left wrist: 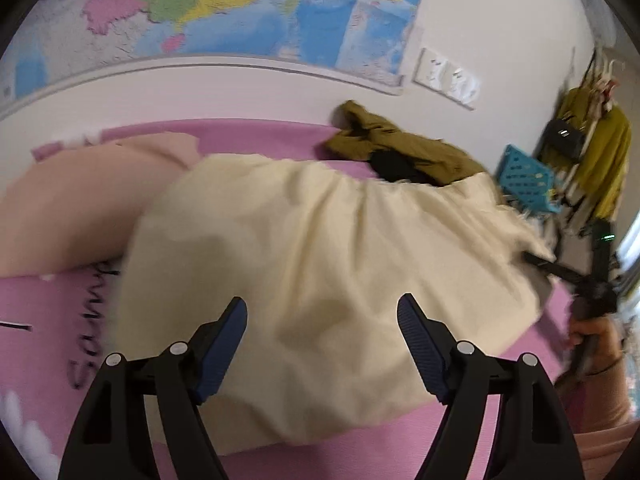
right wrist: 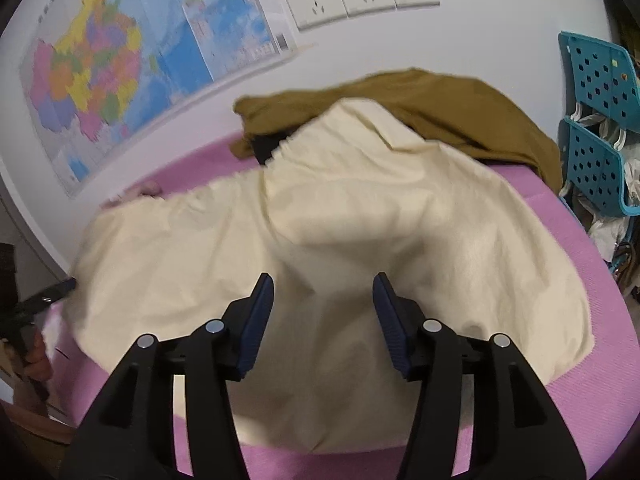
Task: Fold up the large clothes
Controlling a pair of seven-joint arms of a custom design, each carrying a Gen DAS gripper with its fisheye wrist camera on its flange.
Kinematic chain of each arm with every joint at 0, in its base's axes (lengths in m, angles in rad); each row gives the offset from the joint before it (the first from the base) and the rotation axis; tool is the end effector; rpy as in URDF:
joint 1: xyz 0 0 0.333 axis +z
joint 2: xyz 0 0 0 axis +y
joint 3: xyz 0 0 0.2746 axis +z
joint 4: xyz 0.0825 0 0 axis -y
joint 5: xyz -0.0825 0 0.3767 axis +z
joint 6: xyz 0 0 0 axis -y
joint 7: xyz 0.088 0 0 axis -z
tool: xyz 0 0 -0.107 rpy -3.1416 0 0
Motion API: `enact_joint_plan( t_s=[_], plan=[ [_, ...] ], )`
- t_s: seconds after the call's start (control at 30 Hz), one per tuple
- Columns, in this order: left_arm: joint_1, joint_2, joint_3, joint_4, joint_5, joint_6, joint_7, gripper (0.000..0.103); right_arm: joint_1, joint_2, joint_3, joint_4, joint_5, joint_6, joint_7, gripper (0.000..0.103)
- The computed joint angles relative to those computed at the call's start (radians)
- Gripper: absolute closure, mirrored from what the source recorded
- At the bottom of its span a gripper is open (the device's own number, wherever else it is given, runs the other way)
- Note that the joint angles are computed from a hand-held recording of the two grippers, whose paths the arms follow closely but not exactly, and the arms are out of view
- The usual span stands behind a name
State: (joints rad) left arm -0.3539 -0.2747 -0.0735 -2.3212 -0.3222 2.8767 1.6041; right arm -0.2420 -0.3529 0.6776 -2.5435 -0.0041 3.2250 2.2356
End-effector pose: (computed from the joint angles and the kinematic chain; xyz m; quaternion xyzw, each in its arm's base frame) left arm 0.4750 -0.1989 0.5106 -0.5802 0.7041 -0.3826 0.1456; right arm 0.4346 0.2150 0.4503 -0.5786 0.6669 -0.2083 0.4207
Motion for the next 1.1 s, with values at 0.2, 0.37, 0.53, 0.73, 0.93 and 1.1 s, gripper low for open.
enact_joint_plan(
  t_s=[0.2, 0.37, 0.53, 0.73, 0.93, 1.1],
  plan=[
    [0.050, 0.048, -0.017, 0.025, 0.045, -0.046, -0.045, 0.030, 0.068, -0.017, 0.005, 0.040, -0.044, -0.002, -0.096, 0.044],
    [0.083, 0.077, -0.046, 0.052, 0.087, -0.069, -0.081, 0.030, 0.135, 0.131, 0.035, 0.196, -0.174, -0.038, -0.240, 0.032],
    [0.067, 0.038, -0.038, 0.019, 0.074, -0.050, -0.080, 0.029, -0.091, 0.293, 0.318, 0.394, -0.644, -0.206, -0.068, 0.027],
    [-0.007, -0.089, 0.027, -0.100, -0.040, -0.007, 0.017, 0.029, 0.052, 0.469, 0.283, 0.544, -1.105, -0.464, 0.101, 0.026],
    [-0.023, -0.157, 0.033, -0.162, 0.002, -0.031, -0.006, 0.029, 0.176, 0.505, 0.194, 0.578, -1.243, -0.573, 0.131, 0.024],
    [-0.037, -0.163, 0.029, -0.174, 0.039, -0.039, -0.041, 0.029, 0.260, 0.533, 0.121, 0.604, -1.306, -0.628, 0.167, 0.026]
  ],
)
